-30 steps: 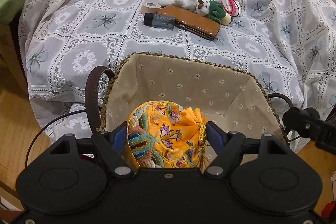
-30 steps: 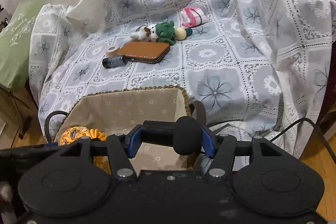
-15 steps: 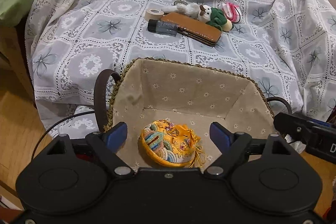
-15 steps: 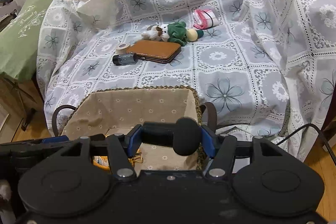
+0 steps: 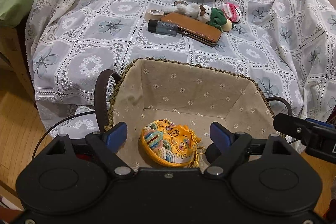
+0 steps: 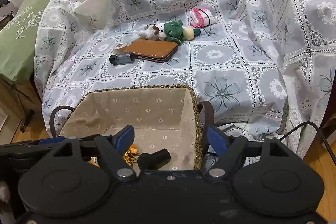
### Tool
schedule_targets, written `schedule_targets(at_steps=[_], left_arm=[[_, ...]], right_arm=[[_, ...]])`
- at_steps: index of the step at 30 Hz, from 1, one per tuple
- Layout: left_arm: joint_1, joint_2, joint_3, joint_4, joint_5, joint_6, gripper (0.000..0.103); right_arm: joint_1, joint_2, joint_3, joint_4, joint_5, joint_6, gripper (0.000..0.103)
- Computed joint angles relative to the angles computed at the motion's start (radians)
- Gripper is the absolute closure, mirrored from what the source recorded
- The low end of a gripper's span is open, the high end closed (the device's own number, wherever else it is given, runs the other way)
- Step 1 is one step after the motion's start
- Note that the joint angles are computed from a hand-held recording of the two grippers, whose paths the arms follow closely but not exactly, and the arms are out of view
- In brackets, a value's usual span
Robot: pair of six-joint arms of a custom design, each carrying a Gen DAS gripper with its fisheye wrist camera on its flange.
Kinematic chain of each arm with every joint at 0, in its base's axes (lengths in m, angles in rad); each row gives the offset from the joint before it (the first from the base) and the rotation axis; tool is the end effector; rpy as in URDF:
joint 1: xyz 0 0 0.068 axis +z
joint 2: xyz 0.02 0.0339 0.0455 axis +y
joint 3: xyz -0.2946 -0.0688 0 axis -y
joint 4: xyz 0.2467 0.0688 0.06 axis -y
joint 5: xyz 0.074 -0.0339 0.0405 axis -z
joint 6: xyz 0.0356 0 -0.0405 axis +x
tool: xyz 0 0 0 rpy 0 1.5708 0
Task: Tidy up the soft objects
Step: 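Move the left tool back toward the dark glass bottle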
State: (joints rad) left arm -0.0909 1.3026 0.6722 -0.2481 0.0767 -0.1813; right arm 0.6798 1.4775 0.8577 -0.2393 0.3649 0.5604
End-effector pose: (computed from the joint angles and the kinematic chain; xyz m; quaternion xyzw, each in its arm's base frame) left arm 0.2452 -0.0251 0.2163 -0.0295 0.9396 -0.0817 0.3310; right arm 0.2400 0.1776 0.2311 0.0081 0.9239 0.0607 0.3776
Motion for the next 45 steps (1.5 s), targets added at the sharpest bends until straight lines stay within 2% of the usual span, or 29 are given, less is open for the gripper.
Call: schedule_targets(at_steps=[6,16,26,29,33,39,45], left_arm=[[-0.002,0.002,0.001,-0.001,-0.001,-0.001,0.02],[-0.001,0.006,0.004,0.002,-0.007,0.005,0.02],[0.026,0.046,0.05,-0.022,0.022,0.022,0.019],[0.031,0.058,0.07,-0.033,0.033,0.028,0.014],[0.022,0.069,0.097,-0.035,0.007,0.038,0.013],[0.044,0.133,0.183,-0.061,0.037,0.048,0.013],[0.049,0.217,0.281,-0.062,0.042,0.06,0.008]], right_arm=[[-0.001,0.003,0.001,0.0,-0.002,0.002,0.019],[-0.01,0.006,-0.007,0.019,-0.009,0.007,0.003],[-0.035,0.063,0.032,0.011,-0.048,0.026,0.001],[-0.051,0.083,0.053,0.008,-0.059,0.029,0.001],[-0.079,0.106,0.082,0.0,-0.081,0.026,0.001],[-0.131,0.164,0.141,-0.023,-0.118,0.013,0.001],[-0.178,0.235,0.213,-0.039,-0.153,-0.001,0.001]])
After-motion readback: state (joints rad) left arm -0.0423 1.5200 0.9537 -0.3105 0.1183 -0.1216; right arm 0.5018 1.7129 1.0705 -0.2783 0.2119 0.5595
